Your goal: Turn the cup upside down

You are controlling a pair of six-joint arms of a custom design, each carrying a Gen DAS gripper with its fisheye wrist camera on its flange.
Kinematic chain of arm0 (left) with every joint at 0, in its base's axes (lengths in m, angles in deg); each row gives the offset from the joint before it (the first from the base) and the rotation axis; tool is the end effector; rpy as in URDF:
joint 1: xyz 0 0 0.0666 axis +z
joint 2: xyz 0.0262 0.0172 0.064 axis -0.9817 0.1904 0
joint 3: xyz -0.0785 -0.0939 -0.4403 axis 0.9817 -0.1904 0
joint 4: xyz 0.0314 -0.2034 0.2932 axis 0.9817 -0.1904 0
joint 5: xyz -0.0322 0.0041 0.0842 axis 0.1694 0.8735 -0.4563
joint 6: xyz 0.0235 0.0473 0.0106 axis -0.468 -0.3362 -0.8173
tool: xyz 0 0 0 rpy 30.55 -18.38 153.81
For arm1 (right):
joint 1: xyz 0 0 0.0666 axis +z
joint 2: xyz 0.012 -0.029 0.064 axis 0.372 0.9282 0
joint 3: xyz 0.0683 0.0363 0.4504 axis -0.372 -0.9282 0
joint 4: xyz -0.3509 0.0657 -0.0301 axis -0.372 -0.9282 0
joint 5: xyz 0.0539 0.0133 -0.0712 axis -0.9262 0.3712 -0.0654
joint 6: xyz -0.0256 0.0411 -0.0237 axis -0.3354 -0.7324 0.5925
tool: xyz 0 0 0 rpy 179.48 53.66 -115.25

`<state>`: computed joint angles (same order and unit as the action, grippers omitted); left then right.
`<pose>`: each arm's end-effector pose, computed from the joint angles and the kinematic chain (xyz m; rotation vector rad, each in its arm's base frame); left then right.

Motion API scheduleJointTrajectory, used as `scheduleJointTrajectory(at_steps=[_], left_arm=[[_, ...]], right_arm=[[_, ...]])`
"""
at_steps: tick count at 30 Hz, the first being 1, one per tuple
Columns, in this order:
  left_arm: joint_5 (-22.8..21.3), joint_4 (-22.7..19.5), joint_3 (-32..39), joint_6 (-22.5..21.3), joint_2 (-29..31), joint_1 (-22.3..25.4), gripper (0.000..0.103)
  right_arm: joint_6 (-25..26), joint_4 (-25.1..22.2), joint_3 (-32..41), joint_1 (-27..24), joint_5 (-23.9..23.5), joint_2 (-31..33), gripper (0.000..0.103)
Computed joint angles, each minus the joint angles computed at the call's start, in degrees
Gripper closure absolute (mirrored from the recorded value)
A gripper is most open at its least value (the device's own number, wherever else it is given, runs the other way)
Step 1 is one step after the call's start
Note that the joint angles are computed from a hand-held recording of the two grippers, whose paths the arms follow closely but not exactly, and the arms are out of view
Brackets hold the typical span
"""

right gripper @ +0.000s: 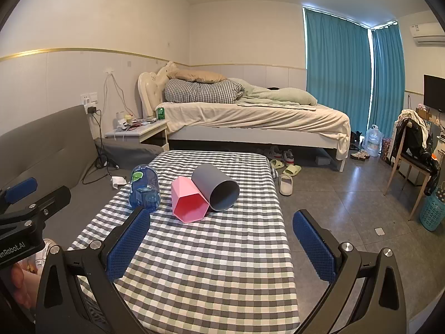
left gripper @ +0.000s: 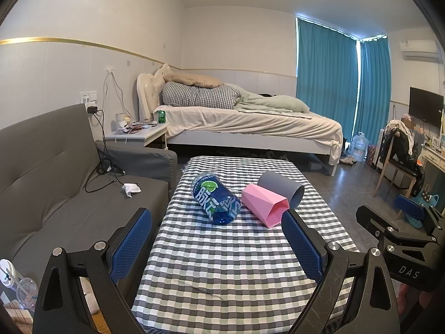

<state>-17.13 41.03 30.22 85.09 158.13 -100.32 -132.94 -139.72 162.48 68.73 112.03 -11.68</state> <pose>0.3780 -0.1519 0.5071 0.4466 1.9534 -0.3412 0.2877 0.2623 0.5032 0.3995 1.9625 -0.2428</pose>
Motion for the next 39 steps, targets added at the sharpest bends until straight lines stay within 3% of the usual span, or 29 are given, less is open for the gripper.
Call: scheduleJointTrajectory(at_steps=[39], left_arm=[[0.07,0.61,-0.50,-0.16,0.06,0.13,0.006]], right_arm=[[-0.37,0.42,-0.52,0.05,-0.60,0.32,0.000]])
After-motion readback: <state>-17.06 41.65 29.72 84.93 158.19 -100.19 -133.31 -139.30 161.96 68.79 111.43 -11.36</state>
